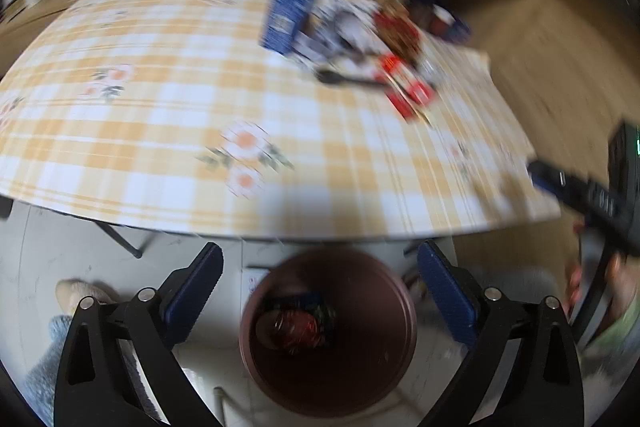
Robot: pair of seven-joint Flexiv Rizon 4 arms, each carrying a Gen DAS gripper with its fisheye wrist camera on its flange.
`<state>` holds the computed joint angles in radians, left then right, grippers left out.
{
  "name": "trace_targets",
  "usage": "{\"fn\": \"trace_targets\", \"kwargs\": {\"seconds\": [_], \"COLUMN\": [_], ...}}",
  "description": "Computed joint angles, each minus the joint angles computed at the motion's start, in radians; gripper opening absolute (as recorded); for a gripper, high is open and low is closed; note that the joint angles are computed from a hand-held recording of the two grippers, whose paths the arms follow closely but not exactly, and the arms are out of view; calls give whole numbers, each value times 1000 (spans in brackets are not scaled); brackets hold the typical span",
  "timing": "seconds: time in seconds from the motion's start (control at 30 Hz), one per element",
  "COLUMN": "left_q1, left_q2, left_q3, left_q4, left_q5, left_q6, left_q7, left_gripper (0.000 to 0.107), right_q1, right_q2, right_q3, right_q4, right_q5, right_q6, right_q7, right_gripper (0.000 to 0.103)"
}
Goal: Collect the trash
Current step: 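Grasp the blue carton with the left tool while the right tool reaches toward crumpled paper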
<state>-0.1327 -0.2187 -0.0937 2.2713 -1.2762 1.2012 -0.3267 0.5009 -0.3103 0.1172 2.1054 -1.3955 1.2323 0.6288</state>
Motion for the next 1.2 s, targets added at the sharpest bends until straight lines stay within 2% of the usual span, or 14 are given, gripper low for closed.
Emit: {"fn": "trace_targets", "kwargs": {"seconds": [0.17, 0.3, 0.43, 0.63, 0.77, 0.93, 1.07, 1.2], "left_q1": [-7, -18, -20, -7, 17, 42, 19, 2], "left_q2": [-25, -44, -77, -146, -209, -313, -405, -473], "left_q3": [-9, -23, -36, -71, -109, -132, -81, -31], "left_q4": [-45, -76, -119, -214, -295, -428, -548, -650], "left_q5": [-59, -110, -101, -78, -22, 130, 294, 421], "left_q6": [86, 162, 206, 251, 284, 298, 274, 195], "left_q7": [-9, 80, 106, 122, 118, 20, -115, -229], "left_gripper": [96, 96, 96, 96, 96, 96, 96, 96], "right_q1": [-6, -10, -40, -62, -65, -47, -40, -43], "right_q2": [-9, -20, -40, -73, -98, -116, -130, -146], "right_q3": [-4, -19, -30, -28, -37, -52, -79, -100], "right_q4": [-12, -25, -46, -73, -95, -111, -126, -146], "right_q5": [-6, -45, -133, -131, -115, -28, -7, -8], "right_q6": [15, 30, 83, 95, 103, 64, 72, 89], "right_q7": [-14, 11, 96, 91, 66, -37, -68, -77], "right_gripper": [97, 97, 97, 97, 97, 97, 97, 97]}}
